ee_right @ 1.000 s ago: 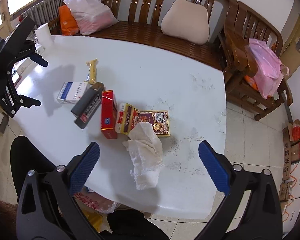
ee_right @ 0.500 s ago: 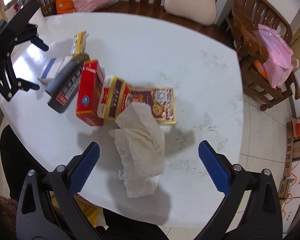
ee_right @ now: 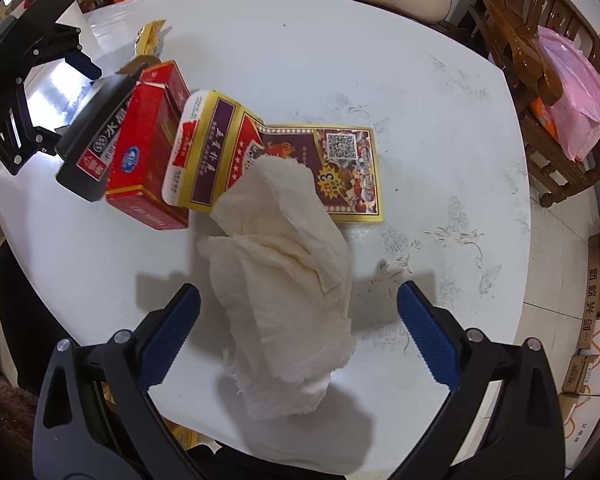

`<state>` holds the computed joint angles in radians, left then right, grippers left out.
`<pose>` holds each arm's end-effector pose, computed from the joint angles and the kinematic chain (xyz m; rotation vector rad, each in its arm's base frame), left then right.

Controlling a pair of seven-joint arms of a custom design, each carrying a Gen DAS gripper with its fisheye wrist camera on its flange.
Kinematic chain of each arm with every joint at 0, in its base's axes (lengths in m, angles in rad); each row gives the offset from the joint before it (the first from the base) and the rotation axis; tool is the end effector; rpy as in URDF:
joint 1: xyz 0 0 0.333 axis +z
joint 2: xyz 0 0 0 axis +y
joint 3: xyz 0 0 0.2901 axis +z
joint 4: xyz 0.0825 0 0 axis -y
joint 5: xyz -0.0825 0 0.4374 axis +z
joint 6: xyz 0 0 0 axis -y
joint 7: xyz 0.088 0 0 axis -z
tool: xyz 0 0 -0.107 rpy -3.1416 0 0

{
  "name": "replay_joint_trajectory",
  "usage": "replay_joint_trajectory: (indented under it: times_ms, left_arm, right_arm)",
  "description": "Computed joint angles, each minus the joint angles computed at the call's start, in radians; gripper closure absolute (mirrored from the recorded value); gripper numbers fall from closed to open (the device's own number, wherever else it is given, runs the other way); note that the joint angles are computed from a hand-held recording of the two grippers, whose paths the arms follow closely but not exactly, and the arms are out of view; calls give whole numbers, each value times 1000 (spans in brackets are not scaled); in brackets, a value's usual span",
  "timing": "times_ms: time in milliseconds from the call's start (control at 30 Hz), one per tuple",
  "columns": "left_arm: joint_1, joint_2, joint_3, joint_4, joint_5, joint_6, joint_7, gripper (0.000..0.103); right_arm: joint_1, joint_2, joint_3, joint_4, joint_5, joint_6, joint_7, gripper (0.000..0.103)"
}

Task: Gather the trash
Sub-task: 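Grasp the white medicine box with the left tool while the right tool grasps the crumpled tissue, then carry the white box and tissue down over the white trash bag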

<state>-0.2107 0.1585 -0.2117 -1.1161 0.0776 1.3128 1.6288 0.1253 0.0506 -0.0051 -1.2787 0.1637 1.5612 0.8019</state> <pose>0.5681 -0.2291 0.7114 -1.6317 2.6170 -0.0161 0.6054 0.0909 0.7208 -2.7304 0.9367 -0.1960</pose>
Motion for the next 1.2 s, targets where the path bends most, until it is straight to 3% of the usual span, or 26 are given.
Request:
replay_joint_trajectory:
  times_ms: [67,233,367,467,567,633,667,800,967,1200]
  left_arm:
    - [5,1,2,-2,-15,8,-9,7]
    - [6,13,1,14,-19,9,-22,7]
    - [27,-6,7,-11,-69,29,-16,7]
    - [28,2,7,3,-69,31,-16,7]
    - [28,10,7,15,-66,27,-26,7]
    - [26,17,8,31,-63,22,-50,10]
    - [26,5,7,16,-64,31,-58,16]
    - [23,-3,7,21,-60,44,-105,33]
    - [14,-12,6,16,-48,45,-190,36]
    - [23,-115,13,-103,-43,62,-337,37]
  right_arm:
    - [2,2,1,-3,-6,-1,-2,11]
    - [-5,25,-2,22,41,-28,-4,33]
    - [-5,14,-1,7,43,-19,0,37]
    - [-3,0,0,-5,45,-22,-10,56]
    - [0,-1,2,-1,42,-32,-12,66]
    - [3,-6,4,-1,36,-38,-7,71]
    - [4,-7,4,-1,36,-40,-3,80]
    - [8,-19,5,-12,24,-39,18,84]
    - [11,-34,6,-28,9,-42,46,85]
    - [9,-64,3,-43,-6,-20,71,86]
